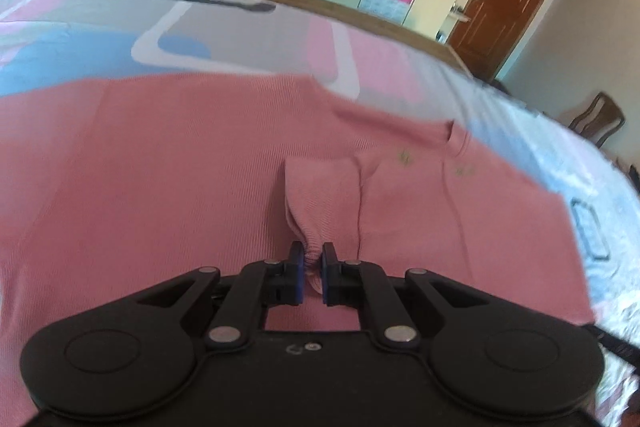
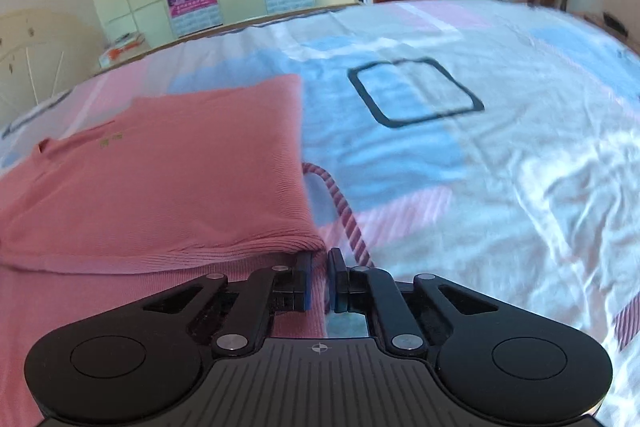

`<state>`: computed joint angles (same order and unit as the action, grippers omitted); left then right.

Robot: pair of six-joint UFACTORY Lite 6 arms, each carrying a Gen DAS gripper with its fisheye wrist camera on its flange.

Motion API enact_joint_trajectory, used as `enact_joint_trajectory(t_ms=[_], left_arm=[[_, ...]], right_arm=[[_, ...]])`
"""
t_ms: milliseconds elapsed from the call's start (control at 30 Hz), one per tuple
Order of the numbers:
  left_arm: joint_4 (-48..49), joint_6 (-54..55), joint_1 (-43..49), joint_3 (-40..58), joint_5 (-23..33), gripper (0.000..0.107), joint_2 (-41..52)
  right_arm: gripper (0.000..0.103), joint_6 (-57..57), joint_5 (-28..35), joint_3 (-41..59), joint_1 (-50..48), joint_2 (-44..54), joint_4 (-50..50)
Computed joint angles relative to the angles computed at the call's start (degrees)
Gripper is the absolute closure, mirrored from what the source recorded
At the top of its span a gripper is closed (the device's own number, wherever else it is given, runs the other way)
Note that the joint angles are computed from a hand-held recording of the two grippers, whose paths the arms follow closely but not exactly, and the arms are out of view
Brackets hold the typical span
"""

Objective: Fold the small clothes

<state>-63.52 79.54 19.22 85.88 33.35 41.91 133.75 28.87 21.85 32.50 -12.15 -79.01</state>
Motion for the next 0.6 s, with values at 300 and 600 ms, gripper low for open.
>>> enact_joint_trajectory(t_ms=[300, 600], left_arm=[[-10.2, 8.6, 1.5, -5.3, -2.4, 0.069, -7.5], [-6.1, 3.9, -7.2, 0.7, -4.2, 0.069, 0.4]], right_arm=[[0.056, -9.4, 5.7, -1.9, 2.4, -12.5, 7.3], [0.057, 6.0, -9.2, 18.6, -16.2, 15.9, -22.9]])
